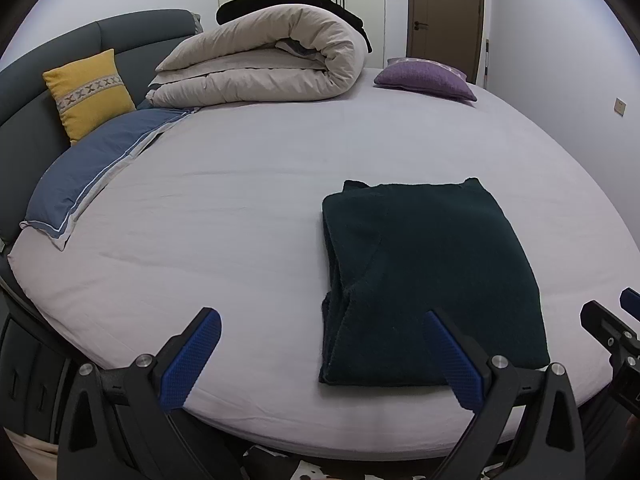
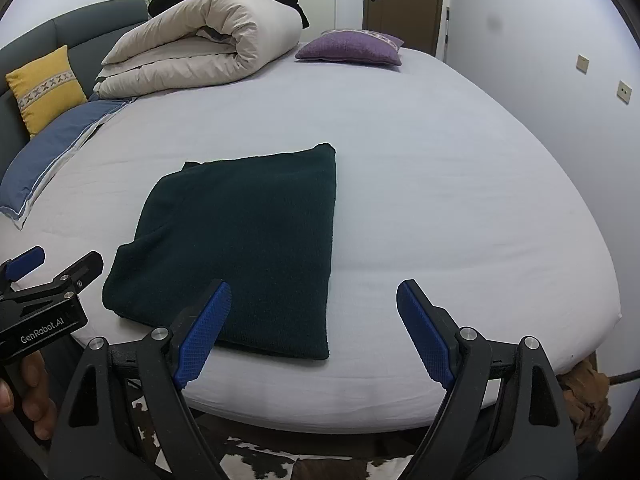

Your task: Fold small clothes

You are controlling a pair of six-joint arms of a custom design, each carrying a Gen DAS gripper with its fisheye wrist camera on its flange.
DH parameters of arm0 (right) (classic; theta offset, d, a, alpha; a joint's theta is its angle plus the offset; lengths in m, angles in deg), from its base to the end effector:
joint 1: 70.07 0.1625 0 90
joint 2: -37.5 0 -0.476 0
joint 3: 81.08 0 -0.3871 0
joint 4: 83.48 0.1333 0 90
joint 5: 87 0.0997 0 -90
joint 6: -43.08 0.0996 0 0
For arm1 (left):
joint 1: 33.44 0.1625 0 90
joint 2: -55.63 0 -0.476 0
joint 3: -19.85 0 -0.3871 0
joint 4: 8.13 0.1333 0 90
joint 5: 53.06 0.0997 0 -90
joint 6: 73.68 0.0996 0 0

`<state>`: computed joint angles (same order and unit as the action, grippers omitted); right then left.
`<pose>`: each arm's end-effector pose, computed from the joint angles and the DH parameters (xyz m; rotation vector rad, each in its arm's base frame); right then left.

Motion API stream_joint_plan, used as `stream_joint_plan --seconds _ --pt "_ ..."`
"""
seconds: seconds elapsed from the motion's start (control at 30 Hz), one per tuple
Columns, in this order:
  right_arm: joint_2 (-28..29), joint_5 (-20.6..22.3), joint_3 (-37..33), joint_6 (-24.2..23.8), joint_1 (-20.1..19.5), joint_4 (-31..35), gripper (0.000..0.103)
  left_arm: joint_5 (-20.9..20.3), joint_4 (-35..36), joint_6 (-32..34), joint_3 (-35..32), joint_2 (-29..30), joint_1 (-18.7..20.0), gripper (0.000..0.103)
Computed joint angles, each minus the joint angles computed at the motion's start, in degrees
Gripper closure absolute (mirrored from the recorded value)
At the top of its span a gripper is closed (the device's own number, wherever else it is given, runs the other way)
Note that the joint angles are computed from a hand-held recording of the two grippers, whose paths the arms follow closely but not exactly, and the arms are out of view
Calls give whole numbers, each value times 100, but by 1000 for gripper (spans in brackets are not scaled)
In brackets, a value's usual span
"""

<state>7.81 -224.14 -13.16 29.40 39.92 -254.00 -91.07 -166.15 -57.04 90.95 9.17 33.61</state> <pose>0.3428 -0.7659 0.1757 0.2831 -2.2232 0.9065 -0.1147 -0.8140 0.3701 0.3317 2.1383 -0.9007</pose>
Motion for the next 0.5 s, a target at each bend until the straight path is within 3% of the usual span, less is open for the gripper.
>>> stream_joint_plan --seconds 0.5 --pt "18 -19 -5 19 16 0 18 -8 -3 -19 19 3 -15 0"
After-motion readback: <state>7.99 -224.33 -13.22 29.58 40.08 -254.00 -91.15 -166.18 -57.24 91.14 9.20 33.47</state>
